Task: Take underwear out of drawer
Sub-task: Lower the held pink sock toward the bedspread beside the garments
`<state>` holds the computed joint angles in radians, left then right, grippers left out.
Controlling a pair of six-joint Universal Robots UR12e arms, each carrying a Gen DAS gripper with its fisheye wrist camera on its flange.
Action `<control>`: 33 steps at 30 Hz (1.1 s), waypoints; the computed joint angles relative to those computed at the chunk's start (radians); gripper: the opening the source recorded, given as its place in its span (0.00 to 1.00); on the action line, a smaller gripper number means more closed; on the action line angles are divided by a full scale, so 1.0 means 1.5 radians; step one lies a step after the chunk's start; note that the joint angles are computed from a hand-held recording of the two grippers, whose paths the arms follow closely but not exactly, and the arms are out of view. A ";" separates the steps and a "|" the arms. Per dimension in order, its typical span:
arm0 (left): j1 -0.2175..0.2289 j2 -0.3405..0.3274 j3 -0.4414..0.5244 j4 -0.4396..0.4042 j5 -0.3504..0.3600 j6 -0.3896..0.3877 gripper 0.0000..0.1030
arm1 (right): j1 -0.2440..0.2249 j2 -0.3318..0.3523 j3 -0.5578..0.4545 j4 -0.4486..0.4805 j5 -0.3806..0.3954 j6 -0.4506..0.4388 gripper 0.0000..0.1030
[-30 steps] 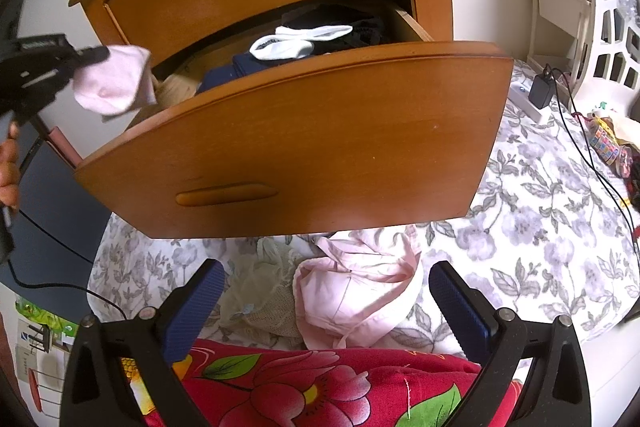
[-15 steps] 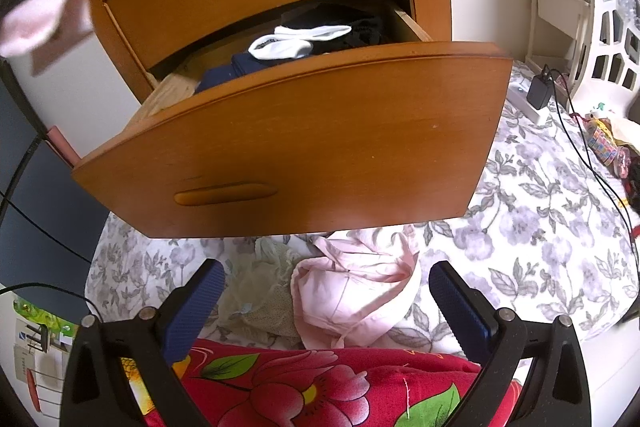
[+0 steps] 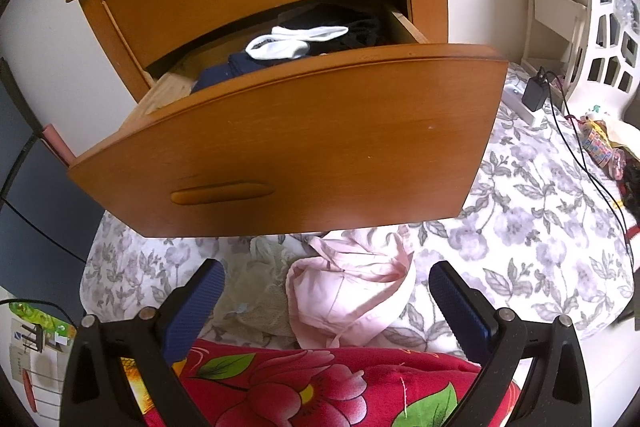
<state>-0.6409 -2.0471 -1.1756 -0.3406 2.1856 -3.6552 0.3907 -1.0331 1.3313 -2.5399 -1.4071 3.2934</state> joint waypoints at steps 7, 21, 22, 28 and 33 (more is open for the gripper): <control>0.003 0.015 -0.032 -0.051 -0.039 -0.064 0.08 | 0.001 0.000 -0.001 0.003 -0.004 0.000 1.00; 0.031 0.001 -0.051 -0.193 -0.194 -0.182 0.08 | 0.001 0.001 -0.002 0.008 -0.006 -0.002 1.00; 0.035 -0.003 -0.050 -0.204 -0.209 -0.188 0.08 | 0.001 0.001 -0.003 0.009 -0.006 -0.001 1.00; 0.046 -0.022 -0.048 -0.250 -0.268 -0.215 0.08 | 0.001 0.001 -0.004 0.010 -0.003 0.000 1.00; 0.055 -0.033 -0.048 -0.287 -0.297 -0.240 0.08 | 0.001 0.001 -0.003 0.011 -0.001 0.001 1.00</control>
<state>-0.5585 -2.0965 -1.2473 -0.7708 1.7397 -4.0147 0.3916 -1.0316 1.3261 -2.5228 -1.4085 3.2948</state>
